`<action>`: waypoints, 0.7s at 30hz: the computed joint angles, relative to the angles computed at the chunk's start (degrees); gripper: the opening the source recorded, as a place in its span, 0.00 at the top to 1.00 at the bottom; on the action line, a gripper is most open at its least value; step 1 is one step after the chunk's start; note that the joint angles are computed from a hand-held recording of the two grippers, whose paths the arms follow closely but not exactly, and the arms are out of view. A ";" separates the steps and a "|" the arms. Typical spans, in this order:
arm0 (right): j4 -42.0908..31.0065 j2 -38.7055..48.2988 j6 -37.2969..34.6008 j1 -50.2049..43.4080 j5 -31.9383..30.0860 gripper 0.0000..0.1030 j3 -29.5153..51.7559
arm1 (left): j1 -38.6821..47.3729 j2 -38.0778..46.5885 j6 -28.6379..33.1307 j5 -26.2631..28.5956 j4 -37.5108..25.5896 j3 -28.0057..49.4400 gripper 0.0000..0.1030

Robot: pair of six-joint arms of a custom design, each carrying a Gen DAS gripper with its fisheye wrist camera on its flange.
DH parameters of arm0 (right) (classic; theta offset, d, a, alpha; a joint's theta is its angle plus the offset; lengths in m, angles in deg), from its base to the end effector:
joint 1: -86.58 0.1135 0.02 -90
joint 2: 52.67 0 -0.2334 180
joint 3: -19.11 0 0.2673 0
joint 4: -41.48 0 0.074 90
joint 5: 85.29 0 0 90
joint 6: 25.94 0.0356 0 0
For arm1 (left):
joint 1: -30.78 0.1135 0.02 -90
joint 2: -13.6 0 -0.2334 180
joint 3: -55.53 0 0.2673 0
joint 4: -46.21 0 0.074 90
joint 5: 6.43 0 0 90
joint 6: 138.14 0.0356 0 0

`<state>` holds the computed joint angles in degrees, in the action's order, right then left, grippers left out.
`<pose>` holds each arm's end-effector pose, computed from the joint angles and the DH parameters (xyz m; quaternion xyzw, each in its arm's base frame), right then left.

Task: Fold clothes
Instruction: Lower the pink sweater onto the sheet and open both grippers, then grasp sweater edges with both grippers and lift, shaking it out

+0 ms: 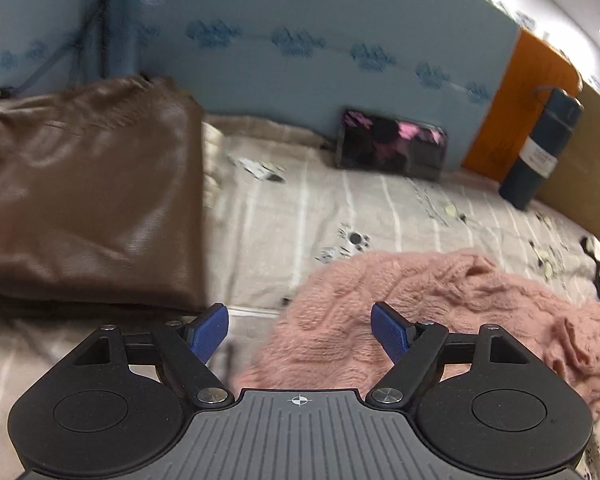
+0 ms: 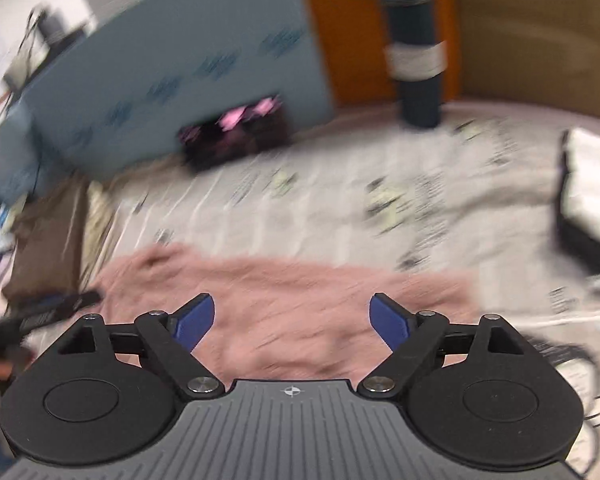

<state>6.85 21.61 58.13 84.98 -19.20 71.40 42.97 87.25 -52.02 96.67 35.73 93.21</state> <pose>0.2635 0.0071 0.1491 -0.0948 0.9342 0.1795 0.2934 0.2417 0.0440 0.1017 -0.0871 0.9194 -0.0790 0.3752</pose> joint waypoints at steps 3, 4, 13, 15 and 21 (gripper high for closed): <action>1.22 1.37 1.45 5.91 4.21 0.16 -1.48 | -0.39 4.29 -1.26 2.48 0.16 2.52 0.22; 1.80 1.96 1.74 7.27 5.45 0.15 -1.92 | -0.73 5.72 -1.54 3.32 0.13 3.46 0.22; 11.31 -0.22 -7.99 13.00 13.57 0.14 -10.66 | -6.40 9.49 -4.51 -0.57 4.59 4.14 0.07; 11.78 -0.96 -8.58 11.37 12.06 0.20 -11.32 | -7.54 8.98 -3.87 -2.21 4.77 3.72 0.07; 10.20 -2.60 -8.47 3.21 5.75 0.62 -10.85 | -9.66 7.72 -5.15 -5.37 5.32 2.73 0.08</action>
<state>17.05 19.01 49.66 88.19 -13.46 60.55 33.31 94.97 -57.17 91.30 41.05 95.94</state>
